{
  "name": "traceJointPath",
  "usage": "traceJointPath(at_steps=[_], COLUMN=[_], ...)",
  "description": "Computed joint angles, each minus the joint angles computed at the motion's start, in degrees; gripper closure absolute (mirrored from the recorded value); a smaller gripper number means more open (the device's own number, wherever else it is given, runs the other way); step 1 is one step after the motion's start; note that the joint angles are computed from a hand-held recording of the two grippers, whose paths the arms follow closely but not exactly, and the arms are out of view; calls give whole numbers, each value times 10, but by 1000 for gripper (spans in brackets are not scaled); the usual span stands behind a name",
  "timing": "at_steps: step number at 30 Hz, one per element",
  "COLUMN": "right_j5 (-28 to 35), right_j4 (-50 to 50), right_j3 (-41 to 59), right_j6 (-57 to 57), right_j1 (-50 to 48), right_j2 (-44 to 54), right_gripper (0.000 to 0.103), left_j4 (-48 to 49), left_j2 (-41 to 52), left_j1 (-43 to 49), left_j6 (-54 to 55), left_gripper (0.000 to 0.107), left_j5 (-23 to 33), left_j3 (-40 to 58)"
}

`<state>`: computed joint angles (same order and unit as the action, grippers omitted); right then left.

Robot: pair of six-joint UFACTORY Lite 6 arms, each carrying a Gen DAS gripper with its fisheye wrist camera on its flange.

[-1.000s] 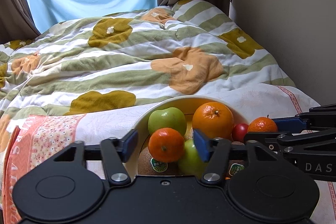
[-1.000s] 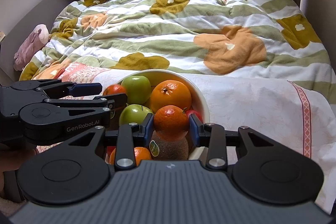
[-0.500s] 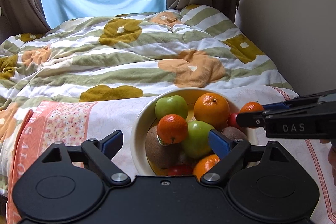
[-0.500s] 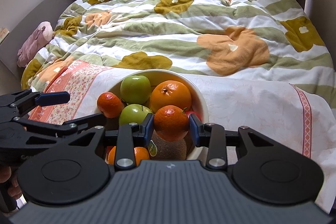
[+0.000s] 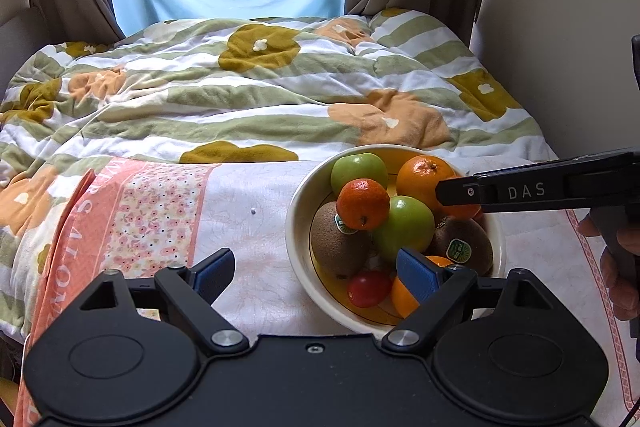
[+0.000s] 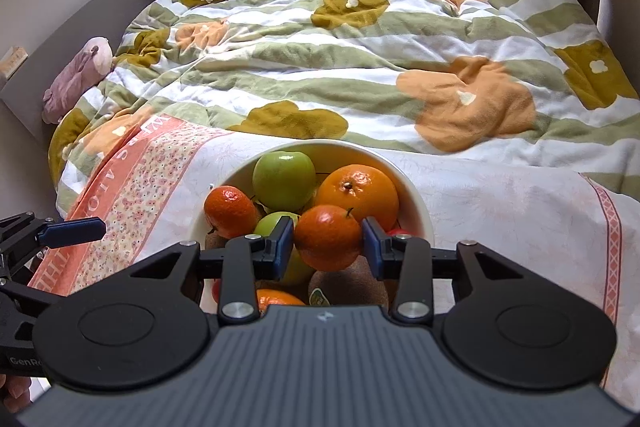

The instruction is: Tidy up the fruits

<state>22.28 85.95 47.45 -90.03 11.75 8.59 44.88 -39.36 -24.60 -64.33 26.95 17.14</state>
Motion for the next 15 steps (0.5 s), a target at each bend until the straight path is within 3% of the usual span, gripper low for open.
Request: traceJointPath(at_steps=[2, 3, 11, 15], right_j5=[-2, 2, -26, -48], right_j4=[19, 17, -7, -119], right_j3=[-9, -13, -92, -146], right_j6=[-19, -19, 25, 166], right_j1=[3, 2, 12, 27], right_j2=[-11, -14, -127, -254], right_gripper=[3, 0, 0, 0], left_j4=[1, 0, -20, -30], left_j2=[-8, -13, -102, -188], left_j1=[-7, -10, -60, -118], left_j6=[-5, -7, 5, 18], left_gripper=[16, 16, 16, 16], left_j5=[7, 10, 69, 152], left_j3=[-3, -5, -20, -17])
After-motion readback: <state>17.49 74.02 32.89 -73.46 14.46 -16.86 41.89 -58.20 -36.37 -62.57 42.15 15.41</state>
